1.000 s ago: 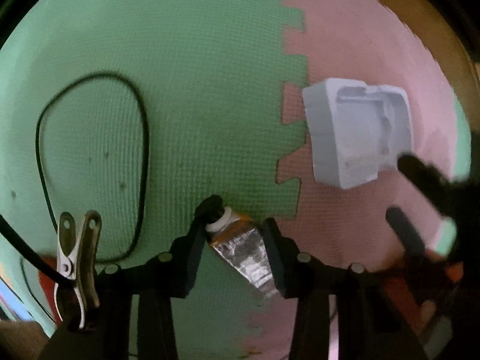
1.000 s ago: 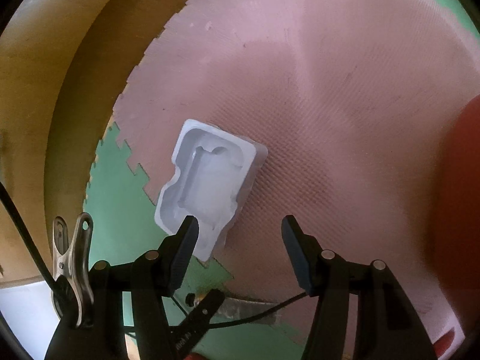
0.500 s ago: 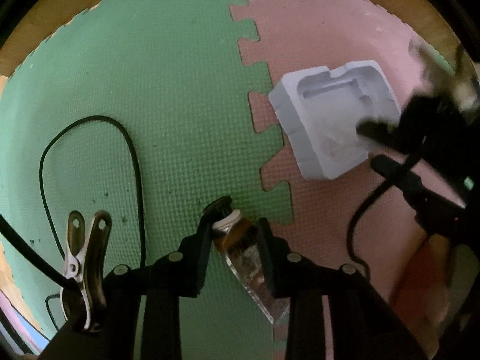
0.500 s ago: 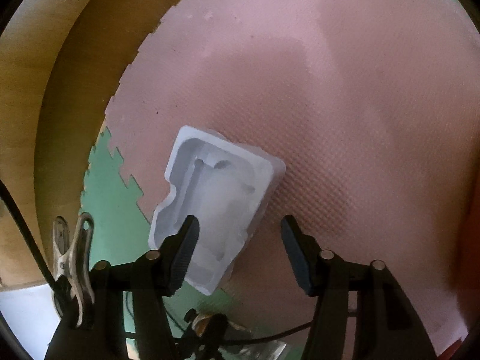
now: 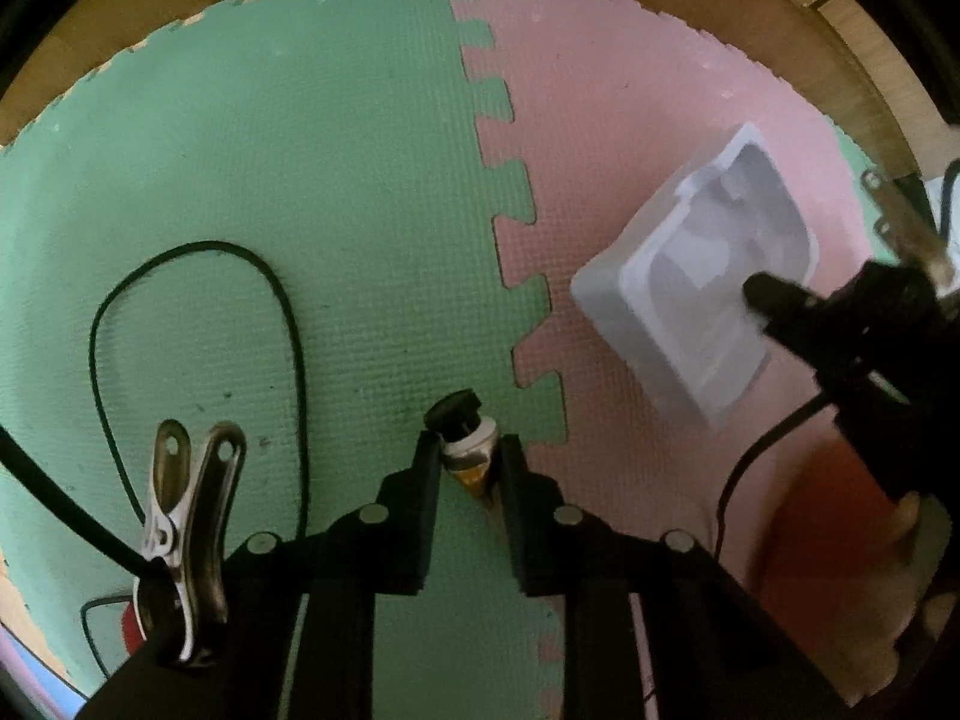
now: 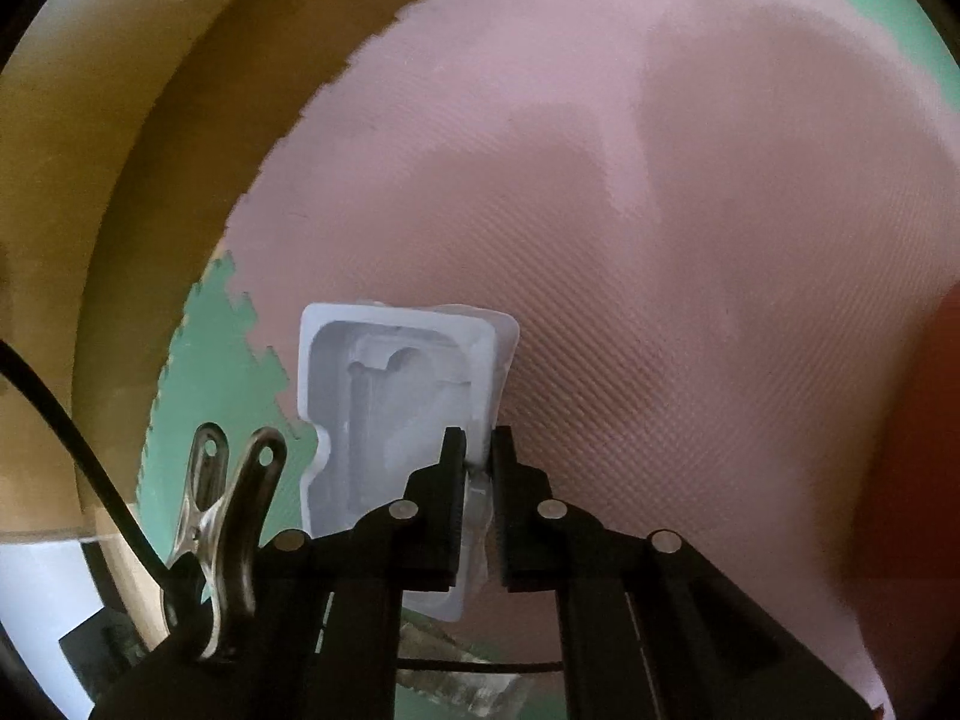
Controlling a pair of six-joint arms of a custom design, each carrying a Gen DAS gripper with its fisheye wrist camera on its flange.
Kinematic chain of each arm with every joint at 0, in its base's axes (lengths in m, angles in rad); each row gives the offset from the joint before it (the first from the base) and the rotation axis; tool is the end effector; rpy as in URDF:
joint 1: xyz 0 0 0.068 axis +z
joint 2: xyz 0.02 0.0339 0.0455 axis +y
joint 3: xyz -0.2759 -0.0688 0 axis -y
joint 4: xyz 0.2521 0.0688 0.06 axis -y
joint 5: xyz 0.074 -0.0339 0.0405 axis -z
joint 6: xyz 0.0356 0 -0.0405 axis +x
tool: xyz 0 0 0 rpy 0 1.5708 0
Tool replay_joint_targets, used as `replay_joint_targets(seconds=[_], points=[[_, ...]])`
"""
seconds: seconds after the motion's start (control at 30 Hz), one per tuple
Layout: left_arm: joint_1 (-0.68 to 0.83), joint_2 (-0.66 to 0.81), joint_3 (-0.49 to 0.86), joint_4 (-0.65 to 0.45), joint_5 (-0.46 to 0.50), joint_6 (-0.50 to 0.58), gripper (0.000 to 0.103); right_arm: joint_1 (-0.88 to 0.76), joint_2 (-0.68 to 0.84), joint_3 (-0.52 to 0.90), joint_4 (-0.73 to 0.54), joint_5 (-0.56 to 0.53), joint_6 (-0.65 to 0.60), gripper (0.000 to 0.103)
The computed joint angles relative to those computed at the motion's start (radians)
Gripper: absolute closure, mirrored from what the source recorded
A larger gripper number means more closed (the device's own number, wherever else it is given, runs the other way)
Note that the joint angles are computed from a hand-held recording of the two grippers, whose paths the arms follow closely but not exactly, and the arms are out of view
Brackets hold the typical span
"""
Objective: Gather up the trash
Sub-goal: 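Carry the bottle and tray with both tools over the bucket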
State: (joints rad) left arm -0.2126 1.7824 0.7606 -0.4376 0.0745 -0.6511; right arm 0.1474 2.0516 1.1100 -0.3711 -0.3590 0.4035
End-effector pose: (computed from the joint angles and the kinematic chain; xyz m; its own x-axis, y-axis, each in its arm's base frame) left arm 0.2662 -0.0602 0.0907 -0.9051 -0.4229 -0.0436 -0.4149 0.9011 -0.1262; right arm 0.3660 0.0670 0.0858 -0.9684 0.2279 -0.1014 0.1675 0.8954 0.4126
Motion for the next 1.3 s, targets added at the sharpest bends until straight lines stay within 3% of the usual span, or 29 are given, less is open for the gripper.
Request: replay_joint_targets(seconds=[0.23,0.4,0.7,0.97,1.17,1.3], points=[[0.037,-0.206,-0.062,-0.092,-0.015,0.056,0.084,0.003,-0.15,-0.03,-0.056,-0.009,-0.014,0.094],[0.137,-0.34,-0.01,-0.22,-0.015,0.182,0.084,0.004,-0.27,-0.053,-0.115,-0.013,-0.017,0.094],[0.17,-0.487,0.102,-0.385,-0.021,0.206,0.084,0.02,-0.519,-0.067,-0.274,-0.009,-0.028,0.094],[0.112,-0.636,0.265,-0.593,-0.055,0.188,0.084,0.002,-0.745,-0.067,-0.433,-0.035,-0.002,0.094],[0.008,-0.688,0.408,-0.719,-0.079,0.145,0.084,-0.082,-0.894,-0.002,-0.614,-0.054,-0.068,0.094],[-0.111,-0.663,0.544,-0.795,-0.092,0.097,0.084,-0.223,-0.939,0.084,-0.757,-0.105,-0.167,0.094]])
